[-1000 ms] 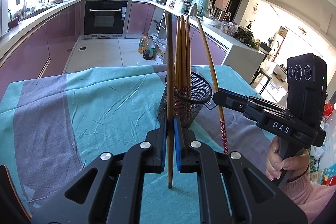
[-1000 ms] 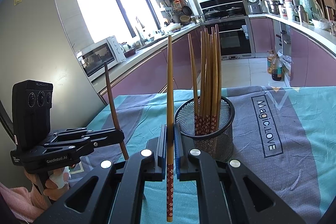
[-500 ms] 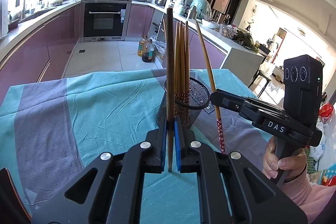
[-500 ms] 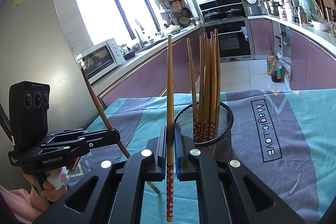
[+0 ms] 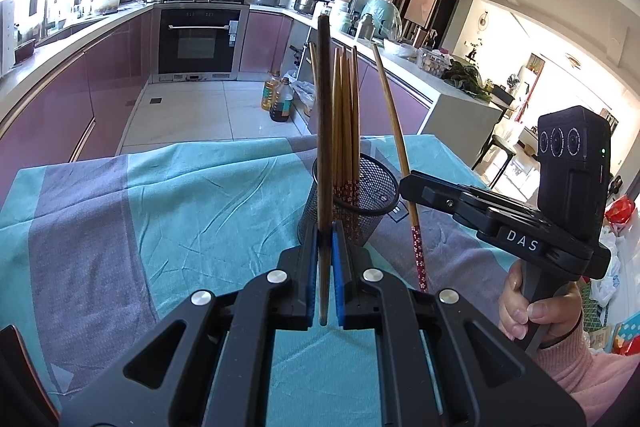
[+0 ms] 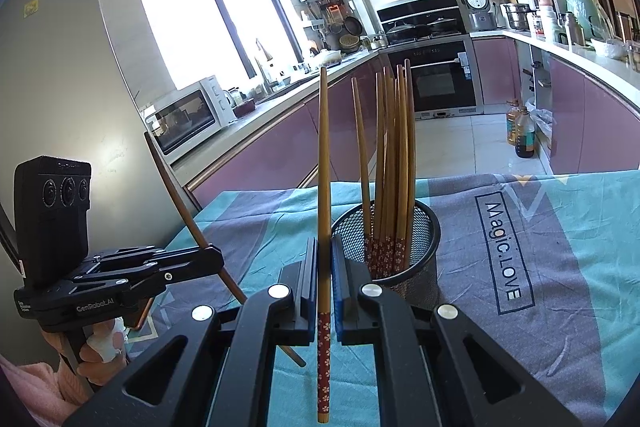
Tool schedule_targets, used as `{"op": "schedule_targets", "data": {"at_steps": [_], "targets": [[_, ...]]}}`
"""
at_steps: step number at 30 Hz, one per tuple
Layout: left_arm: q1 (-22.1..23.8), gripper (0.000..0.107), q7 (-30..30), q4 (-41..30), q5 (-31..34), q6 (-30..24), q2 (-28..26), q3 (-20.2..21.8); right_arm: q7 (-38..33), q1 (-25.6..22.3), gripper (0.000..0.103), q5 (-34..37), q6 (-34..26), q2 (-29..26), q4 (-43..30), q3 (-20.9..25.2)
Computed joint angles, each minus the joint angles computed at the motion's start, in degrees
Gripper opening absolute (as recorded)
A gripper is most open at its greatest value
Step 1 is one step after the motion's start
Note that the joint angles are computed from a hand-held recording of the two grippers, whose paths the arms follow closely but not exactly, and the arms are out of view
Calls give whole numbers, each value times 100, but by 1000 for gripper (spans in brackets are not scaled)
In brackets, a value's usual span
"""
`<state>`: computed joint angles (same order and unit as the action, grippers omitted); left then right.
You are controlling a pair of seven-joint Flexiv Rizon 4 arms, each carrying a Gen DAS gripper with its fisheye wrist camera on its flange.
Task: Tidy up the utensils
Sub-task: 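Lower the left gripper's chopstick into the mesh cup while the right gripper inserts its own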
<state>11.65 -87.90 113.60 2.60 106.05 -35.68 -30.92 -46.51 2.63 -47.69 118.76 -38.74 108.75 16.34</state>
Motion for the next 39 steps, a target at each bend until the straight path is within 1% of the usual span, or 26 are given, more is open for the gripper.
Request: {"op": "schedule_targets", "data": {"at_steps": [24, 30, 32, 39], "targets": [[43, 8, 157, -138, -24, -50, 11, -100, -57, 59, 6, 111, -22, -16, -168, -43], [242, 8, 180, -169, 46, -40, -11, -323, -89, 78, 6, 148, 34, -6, -222, -68], [360, 8, 195, -176, 89, -47, -23, -457, -102, 114, 6, 199, 51, 0, -249, -103], [530, 8, 199, -229, 194, 27, 5, -653, 57, 55, 6, 115, 46, -115, -465, -63]]}}
